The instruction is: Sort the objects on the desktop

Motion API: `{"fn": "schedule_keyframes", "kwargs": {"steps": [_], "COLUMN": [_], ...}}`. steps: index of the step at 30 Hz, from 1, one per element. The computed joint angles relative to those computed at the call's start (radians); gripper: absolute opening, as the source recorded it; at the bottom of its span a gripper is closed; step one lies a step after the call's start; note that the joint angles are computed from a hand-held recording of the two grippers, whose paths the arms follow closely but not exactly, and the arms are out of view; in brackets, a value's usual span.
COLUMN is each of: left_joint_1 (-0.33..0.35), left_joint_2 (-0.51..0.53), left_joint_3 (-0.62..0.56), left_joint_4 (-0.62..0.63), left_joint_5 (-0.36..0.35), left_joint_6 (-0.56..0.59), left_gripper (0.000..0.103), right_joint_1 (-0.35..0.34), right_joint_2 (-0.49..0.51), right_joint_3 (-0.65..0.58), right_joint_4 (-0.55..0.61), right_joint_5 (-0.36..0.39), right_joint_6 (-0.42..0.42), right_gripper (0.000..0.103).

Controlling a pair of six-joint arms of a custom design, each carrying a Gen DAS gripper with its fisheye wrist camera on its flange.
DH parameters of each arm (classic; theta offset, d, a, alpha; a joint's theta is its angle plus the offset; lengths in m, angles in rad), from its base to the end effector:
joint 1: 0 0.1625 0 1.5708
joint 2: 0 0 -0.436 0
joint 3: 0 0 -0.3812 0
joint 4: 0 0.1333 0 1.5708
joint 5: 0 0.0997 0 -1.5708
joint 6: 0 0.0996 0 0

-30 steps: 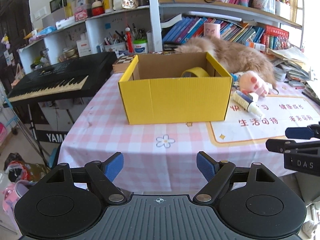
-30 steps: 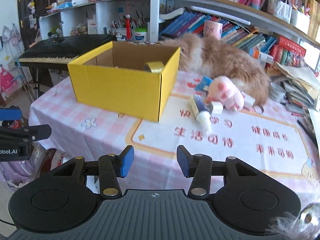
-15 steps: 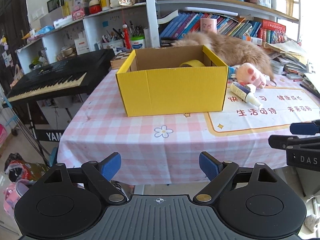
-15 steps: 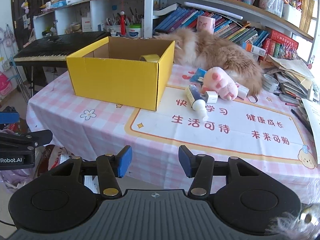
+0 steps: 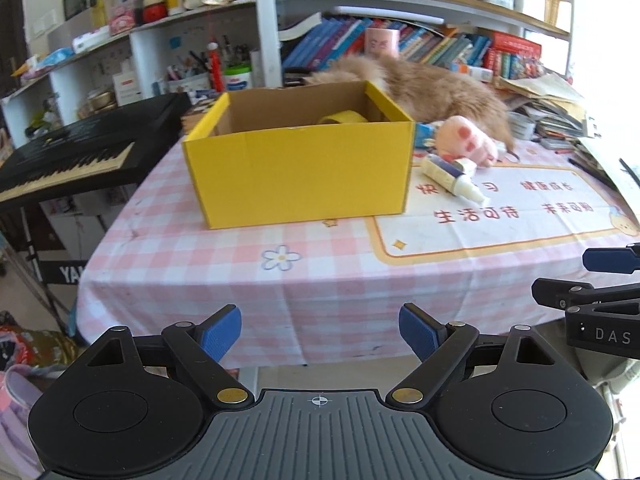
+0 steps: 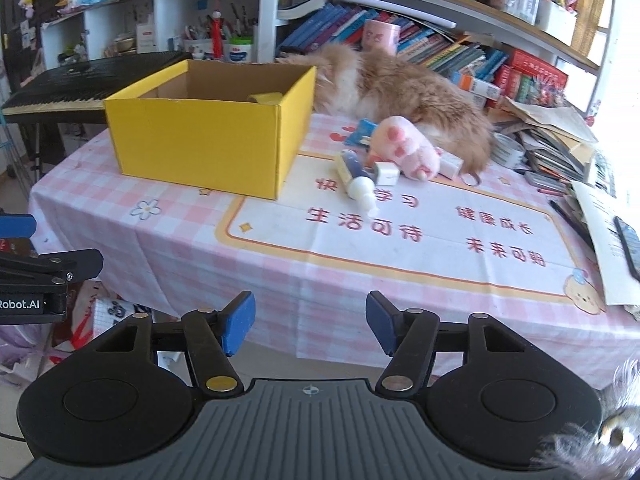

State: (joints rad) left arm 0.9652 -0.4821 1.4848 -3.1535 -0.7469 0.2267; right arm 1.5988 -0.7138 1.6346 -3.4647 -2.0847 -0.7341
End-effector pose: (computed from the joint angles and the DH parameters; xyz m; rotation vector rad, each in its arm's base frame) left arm -0.2356 -0.7028 0.0414 0.6553 2.2244 -0.8631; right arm 0.1036 -0.6854 0.1781 0.5335 -2.1524 0.8906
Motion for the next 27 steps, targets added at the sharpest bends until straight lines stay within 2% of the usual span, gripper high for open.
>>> {"fn": "schedule_keyframes", "kwargs": {"steps": [11,27], "left_joint_1": [0.001,-0.003], "left_joint_2": [0.014,0.067], "left_joint_3": [-0.024,-0.117], "left_joint_4": [0.071,0.161], "left_joint_5": [-0.075,-0.145], "left_joint_6": [0.025,0.073], "left_gripper": [0.089,0.09], "right_joint_1": [-0.002,-0.019], "right_joint_2": [-0.004,-0.011], "right_joint_3": [0.008,-0.009], "right_joint_4": [-0.021,-0.027], "right_joint_5": [-0.074,-0.126], "right_joint_6": [0.017,0.035], "right_gripper": [0.064,0.07]}}
